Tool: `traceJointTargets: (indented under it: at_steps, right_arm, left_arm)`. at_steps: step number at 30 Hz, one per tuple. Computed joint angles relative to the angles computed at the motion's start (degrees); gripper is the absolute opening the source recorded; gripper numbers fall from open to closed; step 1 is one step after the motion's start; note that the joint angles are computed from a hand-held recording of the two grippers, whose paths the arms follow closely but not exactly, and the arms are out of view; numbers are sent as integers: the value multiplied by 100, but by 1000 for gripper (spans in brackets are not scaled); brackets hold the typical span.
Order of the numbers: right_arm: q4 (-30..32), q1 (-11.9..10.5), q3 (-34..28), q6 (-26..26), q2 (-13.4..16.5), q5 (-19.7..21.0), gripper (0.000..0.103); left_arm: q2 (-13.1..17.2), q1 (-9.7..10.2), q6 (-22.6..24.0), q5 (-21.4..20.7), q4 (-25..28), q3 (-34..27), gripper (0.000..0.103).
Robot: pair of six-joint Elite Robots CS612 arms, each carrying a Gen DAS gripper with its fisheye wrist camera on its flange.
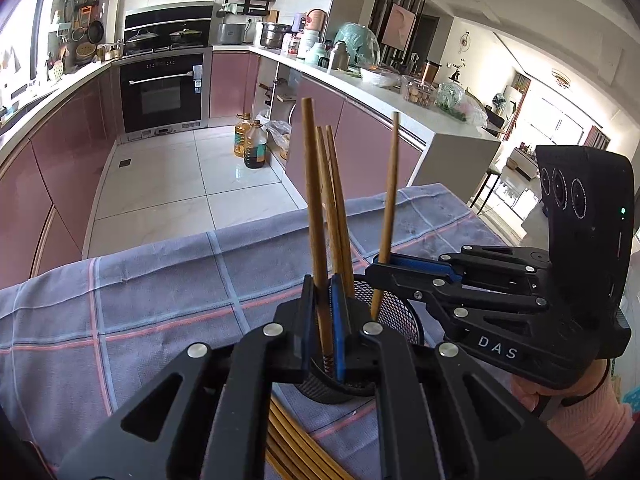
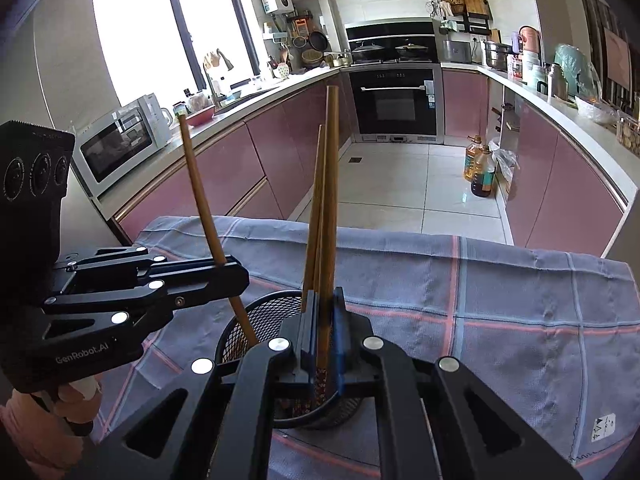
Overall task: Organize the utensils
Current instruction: 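Open both grippers to release the chopsticks and withdraw from the cup, then lower the left gripper onto another chopstick and close while the right gripper grasps one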
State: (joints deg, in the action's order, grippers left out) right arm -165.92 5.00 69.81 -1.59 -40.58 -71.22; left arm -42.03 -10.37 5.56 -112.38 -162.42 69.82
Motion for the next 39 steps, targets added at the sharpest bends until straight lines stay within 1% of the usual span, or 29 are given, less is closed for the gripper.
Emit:
traceJointTargets:
  at_steps: [1,3,4,5,8,9,11,13,16,18,21,22,25,26,29,31,33,36,39]
  right_arm:
    - [-23,-2,-3,44,8,1,9]
    - [-79,-4,19,100,6,6,9]
    - [-114,-4,48,111,-3,15,9]
    - [-147,-3,77,114,-14,20,9]
    - [-291,0,184,105,-57,-6,11]
    - [-355,-1,236,111,-80,20,13]
    - [-569,-18,384,128,-145,173,17]
    - [-830,-27,576,66,-241,322,21]
    - [-1169,-37,895,-111,-400,631,26]
    - [-1297,-21,1102,-316,-496,791,30]
    - [-1220,20,1310,-573,-579,969,34]
    - [-1153,45,1360,-642,-586,967,34]
    - [-870,130,1417,-837,-563,763,36]
    - [-734,146,1408,-860,-538,750,36]
    - [-402,192,1365,-824,-453,626,36]
    - [-286,218,1356,-791,-404,568,36]
    - [-239,251,1355,-745,-373,464,36]
    - [-212,281,1348,-690,-343,353,36]
    - [-217,309,1353,-658,-331,241,36]
  left_arm:
    - [8,-7,-21,32,-3,-4,9]
    - [8,-7,-92,27,-66,28,15]
    - [7,0,-124,7,-99,49,15]
    - [-6,1,-163,28,-172,100,15]
    - [-57,23,-310,83,-469,271,25]
    - [-82,32,-350,101,-599,347,27]
    - [-151,53,-406,135,-867,518,29]
    - [-232,75,-445,197,-1195,728,35]
    - [-354,115,-428,257,-1635,1048,42]
    - [-428,140,-410,331,-1783,1238,46]
    - [-510,165,-329,452,-1795,1489,49]
    - [-529,171,-311,519,-1779,1572,49]
    - [-550,202,-299,556,-1551,1735,51]
    - [-547,210,-288,587,-1494,1787,51]
    - [-542,203,-284,743,-1294,1893,51]
    - [-529,217,-301,748,-1162,1953,51]
    - [-514,203,-313,816,-1106,2001,51]
    - [-513,207,-313,758,-1040,2044,51]
    - [-524,180,-292,822,-1065,2099,52]
